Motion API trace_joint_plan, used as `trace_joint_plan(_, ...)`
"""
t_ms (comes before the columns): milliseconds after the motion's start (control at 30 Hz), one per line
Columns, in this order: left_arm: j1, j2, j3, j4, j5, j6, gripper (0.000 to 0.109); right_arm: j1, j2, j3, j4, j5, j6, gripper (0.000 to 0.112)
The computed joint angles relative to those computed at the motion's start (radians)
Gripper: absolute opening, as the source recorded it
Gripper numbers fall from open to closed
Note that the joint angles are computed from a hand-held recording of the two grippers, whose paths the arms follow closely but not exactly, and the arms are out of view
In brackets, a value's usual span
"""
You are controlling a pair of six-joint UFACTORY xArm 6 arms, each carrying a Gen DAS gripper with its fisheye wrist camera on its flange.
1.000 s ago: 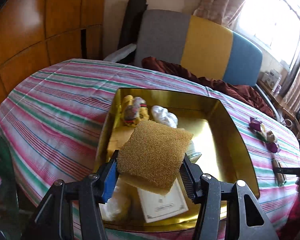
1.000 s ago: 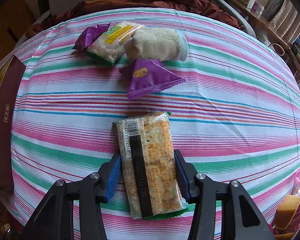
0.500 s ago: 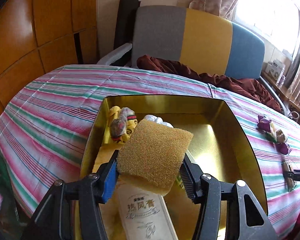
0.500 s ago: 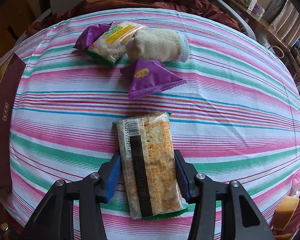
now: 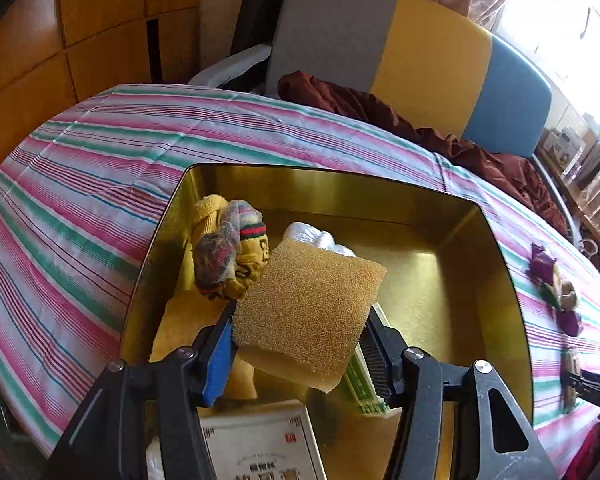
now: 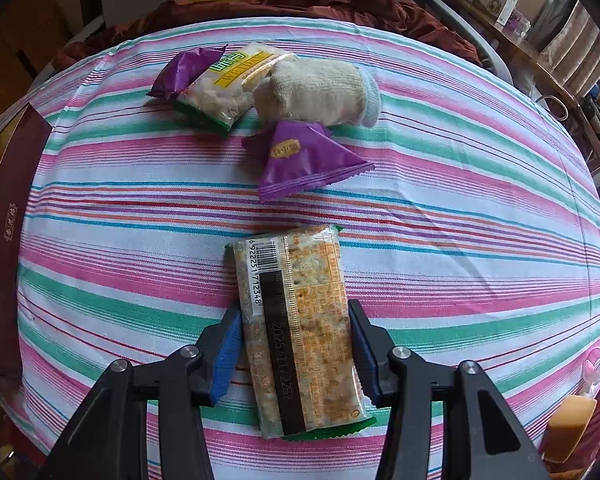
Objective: Organize objects
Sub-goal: 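Carry the yellow sponge into the gold tray and open the left tool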
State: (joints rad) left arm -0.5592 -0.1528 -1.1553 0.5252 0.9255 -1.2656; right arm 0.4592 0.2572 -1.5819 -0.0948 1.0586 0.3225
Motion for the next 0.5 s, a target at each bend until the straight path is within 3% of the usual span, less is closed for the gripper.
trace_joint_plan(333,-0.007,-0.012,0.027,0.029,0.014,-0.021,0.073,-0.009,0.004,0.001,0.001,-0.008,-0.014,0.050)
trace_joint_plan(500,-0.041,-0.066,0.068,0.078,0.031,-0.064,0.074,-0.006,-0.001,0.005,-0.003,-0.007,-0.011,0.050)
